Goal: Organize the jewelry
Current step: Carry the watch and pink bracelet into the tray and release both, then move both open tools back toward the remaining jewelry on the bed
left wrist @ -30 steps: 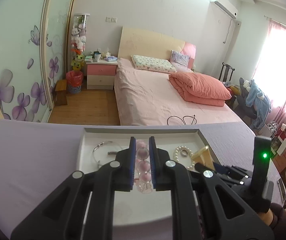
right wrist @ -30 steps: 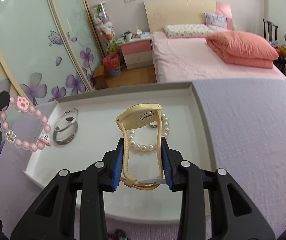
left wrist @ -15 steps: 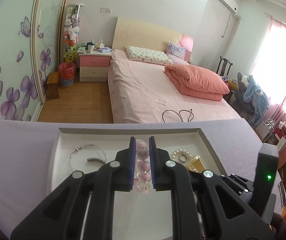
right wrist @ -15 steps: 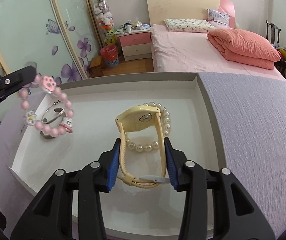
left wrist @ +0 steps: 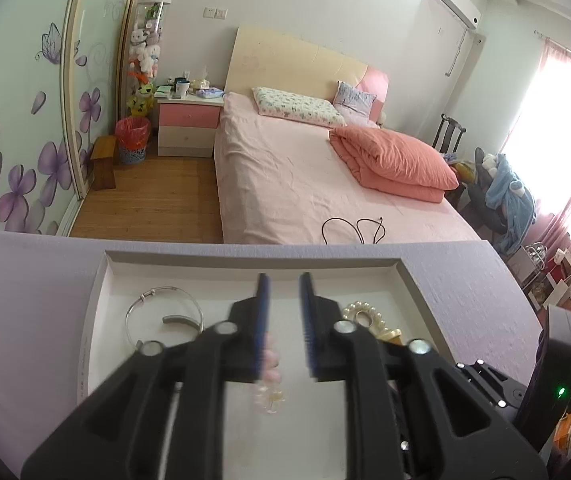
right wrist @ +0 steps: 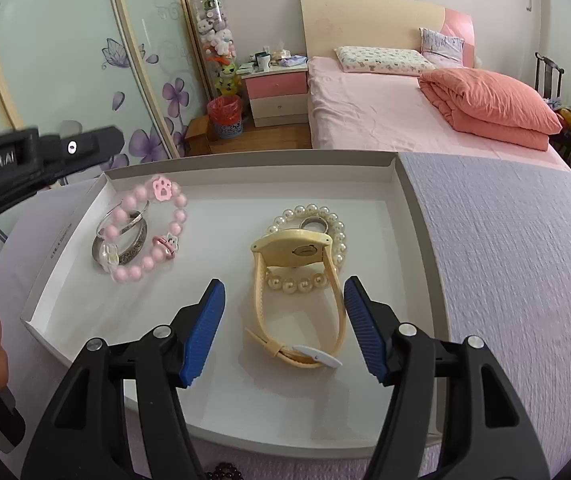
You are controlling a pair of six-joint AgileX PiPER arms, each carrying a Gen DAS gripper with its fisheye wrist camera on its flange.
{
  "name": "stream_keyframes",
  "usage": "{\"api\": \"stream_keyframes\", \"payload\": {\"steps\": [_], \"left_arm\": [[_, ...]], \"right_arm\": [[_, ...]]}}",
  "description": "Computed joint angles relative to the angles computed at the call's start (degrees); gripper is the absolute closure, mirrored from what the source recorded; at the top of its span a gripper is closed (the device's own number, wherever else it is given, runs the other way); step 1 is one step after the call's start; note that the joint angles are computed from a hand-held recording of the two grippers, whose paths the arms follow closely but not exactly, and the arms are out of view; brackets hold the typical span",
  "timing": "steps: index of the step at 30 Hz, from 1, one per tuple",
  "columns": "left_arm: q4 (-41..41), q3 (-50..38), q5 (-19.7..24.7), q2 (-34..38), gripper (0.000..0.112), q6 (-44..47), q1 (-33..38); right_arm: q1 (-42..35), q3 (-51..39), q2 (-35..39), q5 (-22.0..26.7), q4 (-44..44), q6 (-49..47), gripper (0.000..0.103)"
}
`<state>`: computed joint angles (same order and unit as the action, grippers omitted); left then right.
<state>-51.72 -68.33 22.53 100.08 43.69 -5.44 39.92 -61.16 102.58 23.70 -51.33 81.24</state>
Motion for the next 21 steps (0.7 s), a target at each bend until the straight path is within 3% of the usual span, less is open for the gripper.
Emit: {"api": "stream_keyframes", "payload": {"steps": [11, 17, 21], "left_arm": [[-1.0, 4.8, 0.7, -6.4, 0.075, 1.3, 4.8], [-1.5, 11.5, 1.0, -14.4, 0.07, 4.0, 8.3], [-3.3, 17.4, 3.3, -21.1, 0.065, 7.5, 13.1]], "right_arm": [[2.2, 3.6, -4.2, 1.8, -4.3, 5.3, 0.04], [5.9, 6.4, -8.3, 5.2, -7.1, 9.9, 0.039], [9.3, 8.8, -11.4, 8.3, -9.0, 13.1, 0.038]]}}
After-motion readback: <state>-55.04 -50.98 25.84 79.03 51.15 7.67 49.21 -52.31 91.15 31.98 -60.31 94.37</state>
